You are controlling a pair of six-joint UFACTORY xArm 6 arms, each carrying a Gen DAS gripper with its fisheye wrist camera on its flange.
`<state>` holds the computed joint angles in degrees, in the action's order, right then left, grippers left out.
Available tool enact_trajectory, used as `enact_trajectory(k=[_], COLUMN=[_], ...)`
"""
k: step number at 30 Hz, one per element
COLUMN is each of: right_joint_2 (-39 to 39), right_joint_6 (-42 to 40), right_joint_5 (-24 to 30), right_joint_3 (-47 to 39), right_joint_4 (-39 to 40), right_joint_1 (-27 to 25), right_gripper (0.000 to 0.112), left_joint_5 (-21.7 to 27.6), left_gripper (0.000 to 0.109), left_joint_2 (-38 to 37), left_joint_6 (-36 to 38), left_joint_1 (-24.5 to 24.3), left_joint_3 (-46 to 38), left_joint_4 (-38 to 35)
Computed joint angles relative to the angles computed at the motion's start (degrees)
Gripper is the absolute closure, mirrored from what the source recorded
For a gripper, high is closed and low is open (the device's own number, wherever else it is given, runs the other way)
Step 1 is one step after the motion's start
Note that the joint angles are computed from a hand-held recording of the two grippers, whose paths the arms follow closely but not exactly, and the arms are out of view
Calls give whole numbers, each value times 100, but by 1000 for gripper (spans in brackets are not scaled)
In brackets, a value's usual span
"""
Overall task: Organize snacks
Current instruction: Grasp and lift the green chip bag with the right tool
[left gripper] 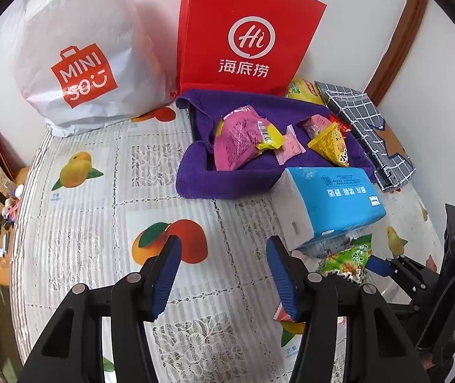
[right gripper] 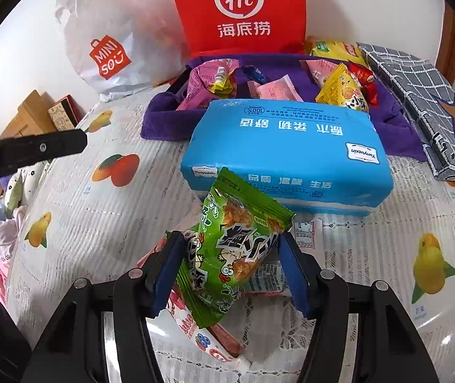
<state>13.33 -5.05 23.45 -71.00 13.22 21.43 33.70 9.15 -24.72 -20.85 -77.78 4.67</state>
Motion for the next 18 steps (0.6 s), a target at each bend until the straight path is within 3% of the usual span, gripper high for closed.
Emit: enact_trajectory(k=[18], right_joint_2=[-144], right_joint_6=[-860], right_joint_5=[-30], right_joint_3=[73], right_joint_4=[1093], right_joint_1=[2], right_gripper=[57], left_joint_5=[29], left_gripper=[56], left_joint_2=[-39], left_joint_6=[-94], left_joint_1=[-38], left_joint_3=[202], left_joint_4=[10])
